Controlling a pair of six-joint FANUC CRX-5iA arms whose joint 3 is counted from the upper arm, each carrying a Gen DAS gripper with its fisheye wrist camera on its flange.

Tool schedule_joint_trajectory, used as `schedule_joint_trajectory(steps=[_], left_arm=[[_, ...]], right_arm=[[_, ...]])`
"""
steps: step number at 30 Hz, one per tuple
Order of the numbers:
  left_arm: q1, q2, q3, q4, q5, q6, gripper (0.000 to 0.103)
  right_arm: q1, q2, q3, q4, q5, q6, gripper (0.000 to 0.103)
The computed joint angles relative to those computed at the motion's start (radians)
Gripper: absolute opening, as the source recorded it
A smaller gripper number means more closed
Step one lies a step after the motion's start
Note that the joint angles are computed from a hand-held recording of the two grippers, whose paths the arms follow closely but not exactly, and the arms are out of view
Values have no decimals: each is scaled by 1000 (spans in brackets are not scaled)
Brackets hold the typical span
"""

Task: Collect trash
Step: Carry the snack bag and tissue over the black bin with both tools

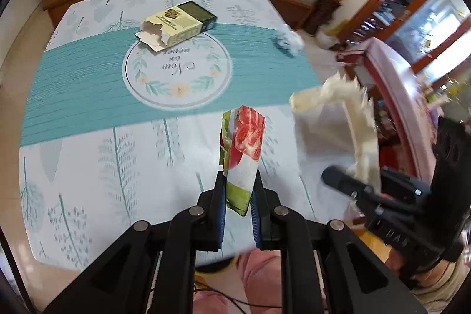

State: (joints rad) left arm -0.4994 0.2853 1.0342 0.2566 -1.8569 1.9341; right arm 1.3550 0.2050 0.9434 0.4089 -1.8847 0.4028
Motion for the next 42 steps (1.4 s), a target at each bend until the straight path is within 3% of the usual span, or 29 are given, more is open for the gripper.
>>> schedule_joint_trajectory(steps=[5, 10, 16, 19, 23, 29, 36, 42], left_arm=[[13, -178, -240, 78, 70, -68, 12], [-10, -291, -382, 110, 76, -92, 12], [-84, -365, -498, 89, 65, -23, 12], [-150, -392, -548, 18, 56, 18, 12], [-243, -437, -712, -33, 89, 86, 12], [-320, -481, -1024, -59, 247, 201, 13], [-317, -439, -1258, -50, 454, 218, 19], [-326, -389, -1317, -97, 543, 233, 41]], right_arm=[[162, 25, 36, 36, -101, -168, 23], [264, 57, 89, 7, -194, -260, 23], [319, -18, -44, -75, -154, -380, 23], [336, -94, -203, -131, -71, -426, 23], [340, -238, -515, -242, 110, -560, 23], [334, -396, -904, -390, 359, -765, 24], [271, -422, -1106, -501, 508, -751, 25], [218, -381, -1181, -556, 624, -696, 27]])
